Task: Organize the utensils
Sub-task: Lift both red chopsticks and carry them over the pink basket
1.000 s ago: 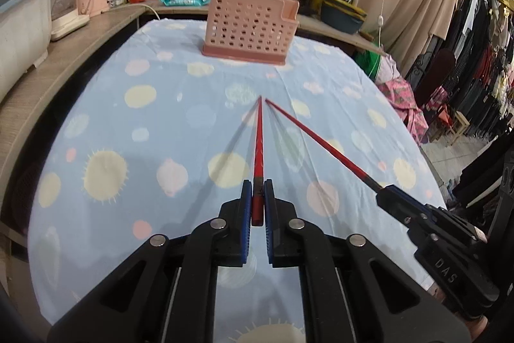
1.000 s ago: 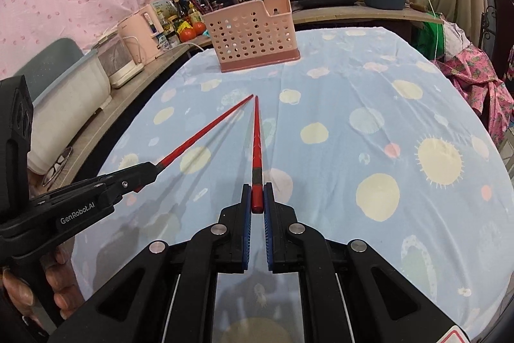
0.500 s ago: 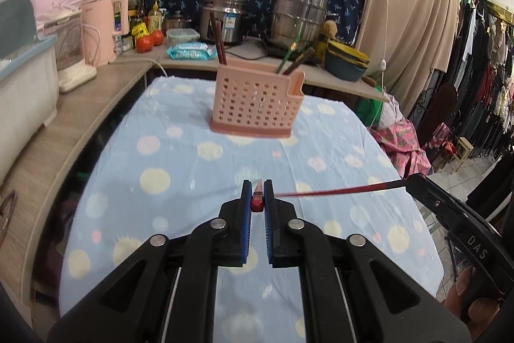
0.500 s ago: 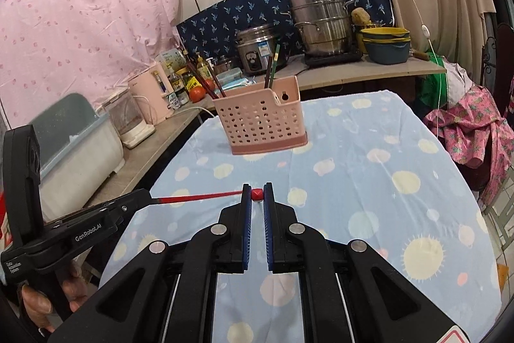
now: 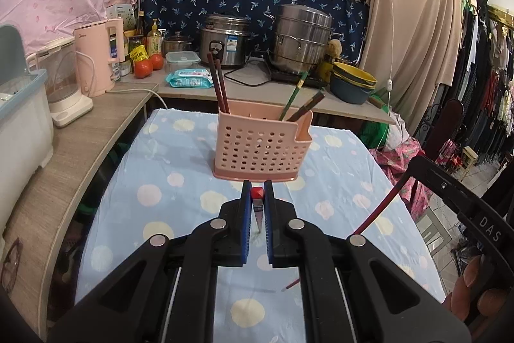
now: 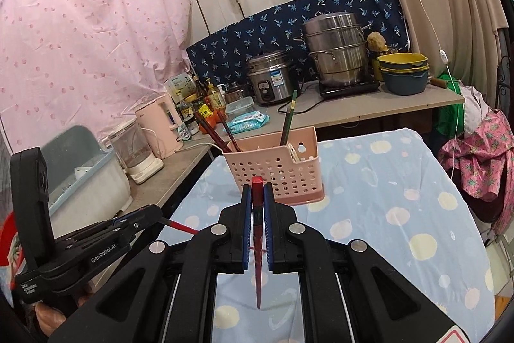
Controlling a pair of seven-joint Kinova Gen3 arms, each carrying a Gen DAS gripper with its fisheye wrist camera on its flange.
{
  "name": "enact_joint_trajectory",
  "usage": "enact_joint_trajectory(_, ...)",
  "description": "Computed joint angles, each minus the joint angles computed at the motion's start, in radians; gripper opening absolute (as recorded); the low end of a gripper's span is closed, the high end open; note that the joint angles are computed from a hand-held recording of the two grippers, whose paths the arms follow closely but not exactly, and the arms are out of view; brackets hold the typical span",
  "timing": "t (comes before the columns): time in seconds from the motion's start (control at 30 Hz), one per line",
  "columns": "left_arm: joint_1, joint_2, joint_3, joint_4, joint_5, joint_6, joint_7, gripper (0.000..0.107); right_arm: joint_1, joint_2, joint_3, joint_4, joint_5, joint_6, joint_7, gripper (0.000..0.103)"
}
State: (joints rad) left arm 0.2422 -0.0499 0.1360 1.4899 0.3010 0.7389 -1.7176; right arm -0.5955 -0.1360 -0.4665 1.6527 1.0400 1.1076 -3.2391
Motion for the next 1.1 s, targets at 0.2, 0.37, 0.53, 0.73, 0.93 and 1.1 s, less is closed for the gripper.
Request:
enact_joint_trajectory(0.2,-0.012,0.056,-0.002,-0.103,0.021,0.031,-0.020,0.007,0.025,0.012,0.034,-0.050,0.035,-0.042,0.044,0.007)
enact_joint_trajectory(0.37,-0.021,0.111,0.006,-0.217,0.011,0.049,-0.015,0.007,0.054,0.024,0.066,-0.101,0.064,-0.092,0.089,0.007)
enact_joint_trajectory(0.53,-0.001,0.173,0.016,-0.336,-0.061,0.051,0.028,0.007,0.070,0.053,0.094,-0.161,0.097,-0.114,0.133,0.007)
enact_joint_trajectory(0.73,0.027,0.265,0.018,-0.510,-0.124,0.053,0.082,0.007,0.078,0.097,0.154,-0.233,0.133,-0.153,0.171,0.007)
enact_joint_trajectory(0.93,0.073,0.374,0.013,-0.715,-0.178,0.056,0.106,0.007,0.087,0.144,0.225,-0.306,0.149,-0.210,0.185,0.007)
enact_joint_trajectory(1.1,0.118,0.474,-0.008,-0.867,-0.224,0.086,0.124,0.007,0.102,0.193,0.288,-0.361,0.111,-0.253,0.218,0.007)
